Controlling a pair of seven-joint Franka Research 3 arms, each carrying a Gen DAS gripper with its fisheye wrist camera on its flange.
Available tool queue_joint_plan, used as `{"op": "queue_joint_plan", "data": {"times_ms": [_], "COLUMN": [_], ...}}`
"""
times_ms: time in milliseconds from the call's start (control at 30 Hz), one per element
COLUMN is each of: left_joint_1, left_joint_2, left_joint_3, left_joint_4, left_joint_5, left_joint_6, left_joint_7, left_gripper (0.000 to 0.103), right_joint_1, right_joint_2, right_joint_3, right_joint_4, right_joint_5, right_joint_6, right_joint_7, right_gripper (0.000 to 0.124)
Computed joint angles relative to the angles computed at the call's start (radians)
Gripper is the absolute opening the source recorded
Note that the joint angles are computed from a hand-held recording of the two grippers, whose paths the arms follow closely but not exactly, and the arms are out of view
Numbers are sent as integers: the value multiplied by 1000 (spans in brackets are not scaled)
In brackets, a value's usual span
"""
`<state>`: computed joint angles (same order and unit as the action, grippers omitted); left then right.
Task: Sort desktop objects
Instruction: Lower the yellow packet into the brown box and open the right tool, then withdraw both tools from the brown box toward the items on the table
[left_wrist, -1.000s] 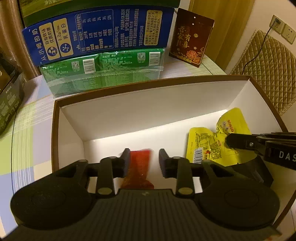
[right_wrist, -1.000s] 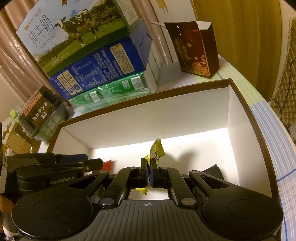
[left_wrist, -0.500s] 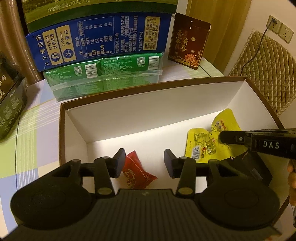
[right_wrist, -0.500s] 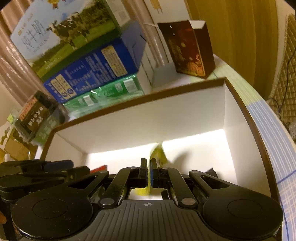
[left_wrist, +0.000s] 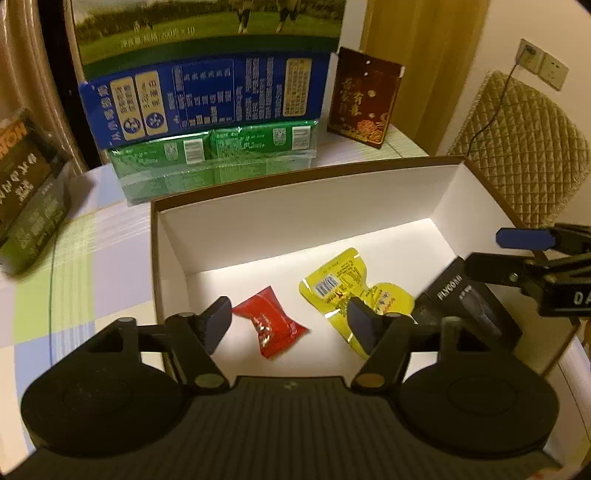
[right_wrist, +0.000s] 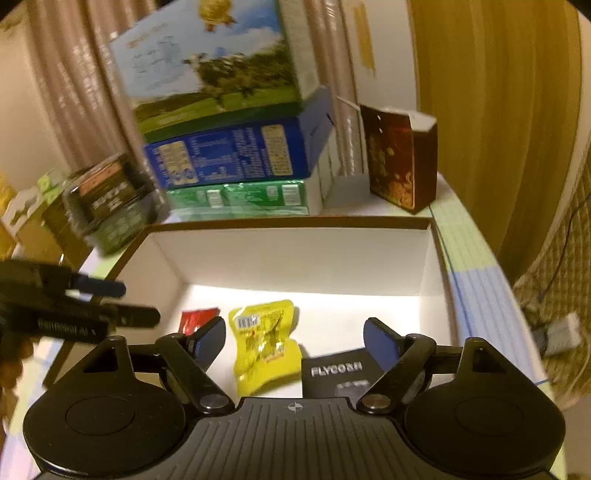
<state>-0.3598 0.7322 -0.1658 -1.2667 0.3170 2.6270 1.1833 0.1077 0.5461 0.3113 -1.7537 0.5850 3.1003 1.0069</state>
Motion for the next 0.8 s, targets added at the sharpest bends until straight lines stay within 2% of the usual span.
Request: {"op": "queue_joint_plan", "data": {"times_ms": [133,200,233,367,500,600,800], "left_joint_1": [7,9,10,10,-2,-4,17], "left_joint_2": [-93,-141,-169,-264,-361,-428,-545], "left_joint_3": [-1,-1,0,3,23,33,22], "left_joint_4": [-134,-201,-240,-366,-491,-578,-727], "left_joint_5": [15,25,31,58,120,175,267], "left_joint_6": [58,88,107,156,201,217,208], "left_joint_7": [-13,-29,-40,-90,-171,-240,-370], "left_gripper": [70,72,73,74,75,76,77], "right_joint_1": [-80,-152,-199,-464,-647,-742,-844], "right_joint_2": [-68,-97,-107,-124,-143,-157,-180], "right_joint_3": [98,184,240,542,735,829,926], "right_joint_4": [-115,-172,-198,-320,-448,-530,-633], "right_joint_5": [35,64,78,83,10,-47,-127], "right_joint_6": [57,90,107,188,249,269,286], "right_joint_7": [-85,-138,-169,-271,-277,-259,-184], "right_gripper": [80,80,80,80,80,80,80]}}
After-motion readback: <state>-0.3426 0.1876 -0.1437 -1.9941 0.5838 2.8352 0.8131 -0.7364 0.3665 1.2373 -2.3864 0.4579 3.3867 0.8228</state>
